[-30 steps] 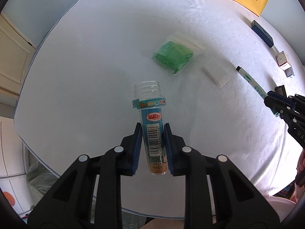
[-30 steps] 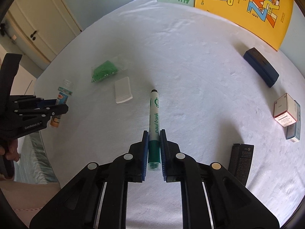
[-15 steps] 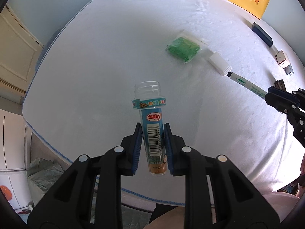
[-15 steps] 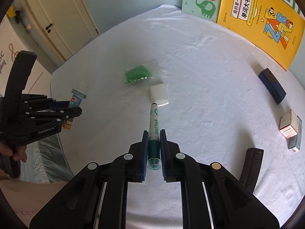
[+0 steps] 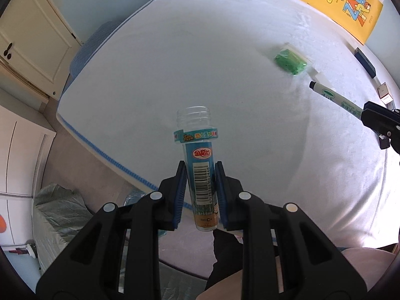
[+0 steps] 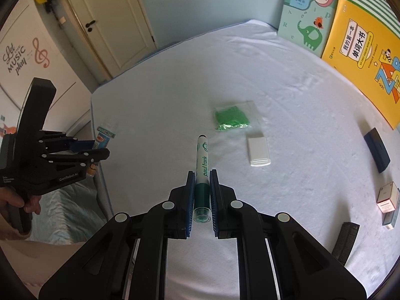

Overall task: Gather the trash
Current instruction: 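Carry the marker and bottle to the teal bin and open both tools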

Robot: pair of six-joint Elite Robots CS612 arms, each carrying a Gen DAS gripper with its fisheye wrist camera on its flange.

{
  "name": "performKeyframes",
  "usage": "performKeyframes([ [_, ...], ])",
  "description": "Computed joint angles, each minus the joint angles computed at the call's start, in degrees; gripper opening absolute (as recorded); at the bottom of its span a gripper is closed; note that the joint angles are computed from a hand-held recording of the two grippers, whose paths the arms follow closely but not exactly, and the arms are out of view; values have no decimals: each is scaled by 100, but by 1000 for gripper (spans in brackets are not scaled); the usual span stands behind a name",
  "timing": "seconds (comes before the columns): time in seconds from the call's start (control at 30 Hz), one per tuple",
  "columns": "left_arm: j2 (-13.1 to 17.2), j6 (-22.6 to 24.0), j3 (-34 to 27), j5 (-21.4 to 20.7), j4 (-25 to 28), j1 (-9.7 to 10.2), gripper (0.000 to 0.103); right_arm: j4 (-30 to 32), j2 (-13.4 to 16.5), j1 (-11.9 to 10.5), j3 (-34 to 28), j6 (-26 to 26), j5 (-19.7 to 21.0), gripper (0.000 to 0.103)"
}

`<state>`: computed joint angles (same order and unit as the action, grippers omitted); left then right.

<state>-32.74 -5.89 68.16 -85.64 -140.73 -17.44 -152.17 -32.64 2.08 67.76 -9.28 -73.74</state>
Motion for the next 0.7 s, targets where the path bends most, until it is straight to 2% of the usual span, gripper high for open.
performKeyframes([
  [0.37,-214,-682,483,257,-149,233,21,436,170,253,-430,-599,386,13],
  [0.7,-451,-1562,1040,395,-263,505,21,1323,520,621,-1274,-1547,806,13],
])
